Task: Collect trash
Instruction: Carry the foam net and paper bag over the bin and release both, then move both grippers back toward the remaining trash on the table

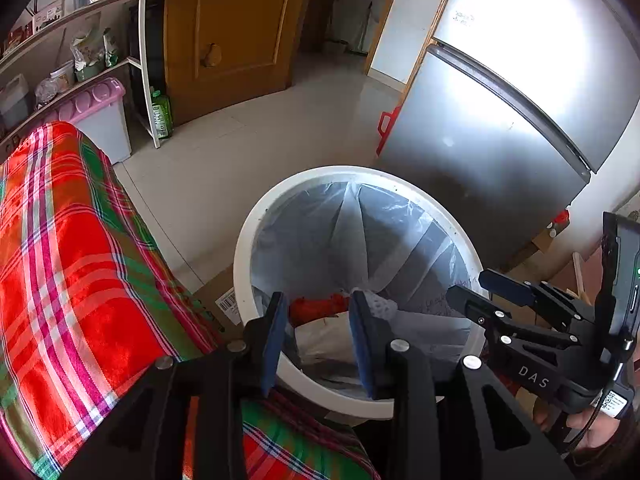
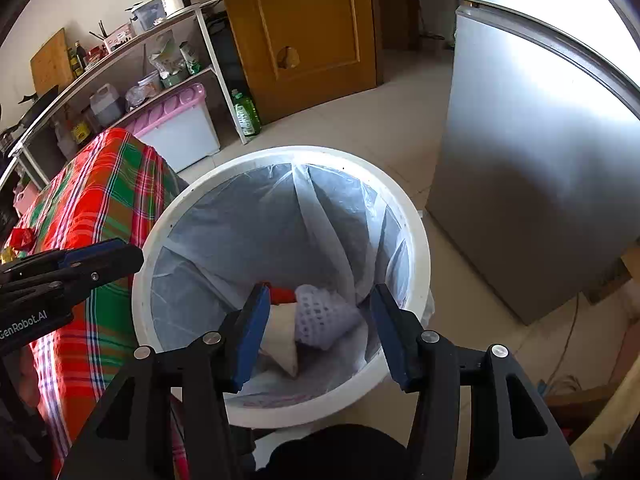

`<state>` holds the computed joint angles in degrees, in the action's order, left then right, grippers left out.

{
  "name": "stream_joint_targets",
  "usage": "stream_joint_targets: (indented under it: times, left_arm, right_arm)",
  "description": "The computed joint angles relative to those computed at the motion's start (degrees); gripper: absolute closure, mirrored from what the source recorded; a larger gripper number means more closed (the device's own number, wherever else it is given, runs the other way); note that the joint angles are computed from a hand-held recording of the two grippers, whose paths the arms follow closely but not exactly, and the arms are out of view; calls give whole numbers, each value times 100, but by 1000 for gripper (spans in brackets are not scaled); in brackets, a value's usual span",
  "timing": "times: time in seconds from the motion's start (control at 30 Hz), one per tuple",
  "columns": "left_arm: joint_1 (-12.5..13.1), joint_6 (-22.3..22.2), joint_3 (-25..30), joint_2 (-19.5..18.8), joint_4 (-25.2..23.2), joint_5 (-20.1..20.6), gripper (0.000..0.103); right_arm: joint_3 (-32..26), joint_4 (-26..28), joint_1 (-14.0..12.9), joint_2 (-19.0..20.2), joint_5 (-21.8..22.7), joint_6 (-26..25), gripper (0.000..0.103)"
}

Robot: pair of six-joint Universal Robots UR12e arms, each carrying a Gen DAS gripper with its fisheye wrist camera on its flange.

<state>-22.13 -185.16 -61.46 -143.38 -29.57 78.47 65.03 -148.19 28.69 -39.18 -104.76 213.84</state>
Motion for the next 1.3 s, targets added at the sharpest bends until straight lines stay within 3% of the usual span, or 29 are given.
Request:
stream_joint_targets:
  times: [0.07,0.3,0.43,0.77,1.0,1.23,1.3]
  left_arm:
    - [7,19,-84,45,124,15,59]
    - [62,-102,-372,229,386,73,57]
    - [89,-100,-682,412,747,177,49]
    - [290,-436,-1524,890,1568,342,46]
    - [484,-753,-2133,1210,2067,615,42]
    - [667,-1014,-2627,1461,2356,1085,42]
    - [688,-1030,-2731,1512,2431,1382,41]
  right_arm:
    - [7,-22,16,-11,-44,12,50]
    - [-62,-120,122,-17,-234,-52,50]
    - [-102,-209,191,-32,-329,-111,50]
    - [-418,-559,394,56,-353,-455,50]
    - [-903,-684,534,302,-147,-755,50]
    - [-1716,-435,639,718,195,-1165,50]
    - [-1960,-349,673,842,293,-1284,49]
